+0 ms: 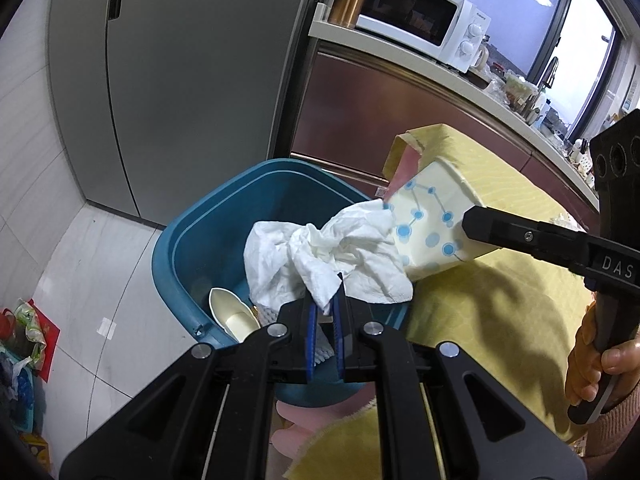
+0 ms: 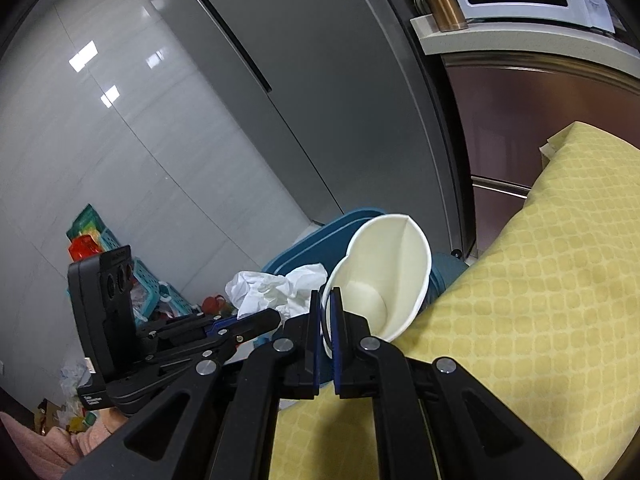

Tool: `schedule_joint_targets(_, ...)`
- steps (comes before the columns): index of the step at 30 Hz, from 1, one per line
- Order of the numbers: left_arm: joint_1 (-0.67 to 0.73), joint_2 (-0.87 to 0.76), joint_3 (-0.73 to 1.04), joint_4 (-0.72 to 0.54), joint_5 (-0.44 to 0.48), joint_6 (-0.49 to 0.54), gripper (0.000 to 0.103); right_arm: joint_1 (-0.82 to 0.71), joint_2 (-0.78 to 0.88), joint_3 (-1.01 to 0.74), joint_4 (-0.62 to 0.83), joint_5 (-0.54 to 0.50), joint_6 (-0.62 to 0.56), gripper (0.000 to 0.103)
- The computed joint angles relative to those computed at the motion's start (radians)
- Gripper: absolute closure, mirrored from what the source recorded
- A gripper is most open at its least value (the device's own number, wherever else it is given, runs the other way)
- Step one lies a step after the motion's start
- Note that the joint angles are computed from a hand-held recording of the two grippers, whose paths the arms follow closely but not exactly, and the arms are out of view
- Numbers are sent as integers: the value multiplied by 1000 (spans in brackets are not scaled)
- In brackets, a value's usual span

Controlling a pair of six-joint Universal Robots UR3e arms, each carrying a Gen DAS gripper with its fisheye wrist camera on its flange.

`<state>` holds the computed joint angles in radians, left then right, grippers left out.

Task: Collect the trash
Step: 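Carry the tissue and blue-dotted cup to the blue bin and open both tools, then move both tools back over the table toward the orange peel and gold wrapper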

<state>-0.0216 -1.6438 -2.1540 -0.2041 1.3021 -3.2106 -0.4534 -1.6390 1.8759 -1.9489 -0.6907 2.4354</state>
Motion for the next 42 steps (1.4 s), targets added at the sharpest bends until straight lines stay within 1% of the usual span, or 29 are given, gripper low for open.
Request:
schedule_joint_targets(9,-24,-117,68,11,36,-14,94,101,94,-45,-117,-89,89,97)
schedule_joint_targets(12,-33,-163,96,9,44,-18,92,123,112,-48,-158,-114,119,89)
schedule_joint_targets(14,-37,-190,108,10,44,-16,92,123,114,-43,-169,-119,127,82)
schedule_joint_targets(15,-39,-203,116,8,42,-17,92,120,113,-40,-173,-121,130,81)
schedule_joint_targets(16,-41,-215,123,7,37,-16,89,115,110,-39,-167,-120,127,81)
schedule_joint_targets(20,-56,-255,144,17,36,-20,86,86,80,-22,-143,-104,108,79)
schedule_joint_targets(22,-66,-268,157,21,46,-24,85,59,49,-10,-109,-88,80,79)
schedule_joint_targets(24,-75,-264,156,30,52,-31,85,31,16,2,-76,-72,49,76)
schedule_joint_targets(25,-81,-255,148,40,57,-35,85,16,1,4,-56,-66,31,72)
schedule_joint_targets(27,-92,-231,134,56,62,-33,85,-22,-44,11,5,-47,-19,71)
schedule_joint_targets(29,-109,-195,112,80,62,-25,82,-73,-95,13,86,-21,-80,69)
schedule_joint_targets(31,-118,-155,83,102,41,-10,77,-140,-151,12,193,8,-154,66)
schedule_joint_targets(32,-127,-144,85,103,30,-9,77,-171,-174,10,242,20,-191,66)
schedule_joint_targets(35,-179,-124,104,109,1,0,75,-294,-258,-3,447,49,-343,63)
schedule_joint_targets(36,-198,-123,115,111,-12,4,74,-347,-283,-15,535,53,-410,63)
schedule_joint_targets(39,-266,-136,155,112,-52,11,73,-536,-348,-54,805,44,-621,63)
schedule_joint_targets(42,-361,-198,254,92,-73,21,71,-760,-380,-106,1050,9,-828,63)
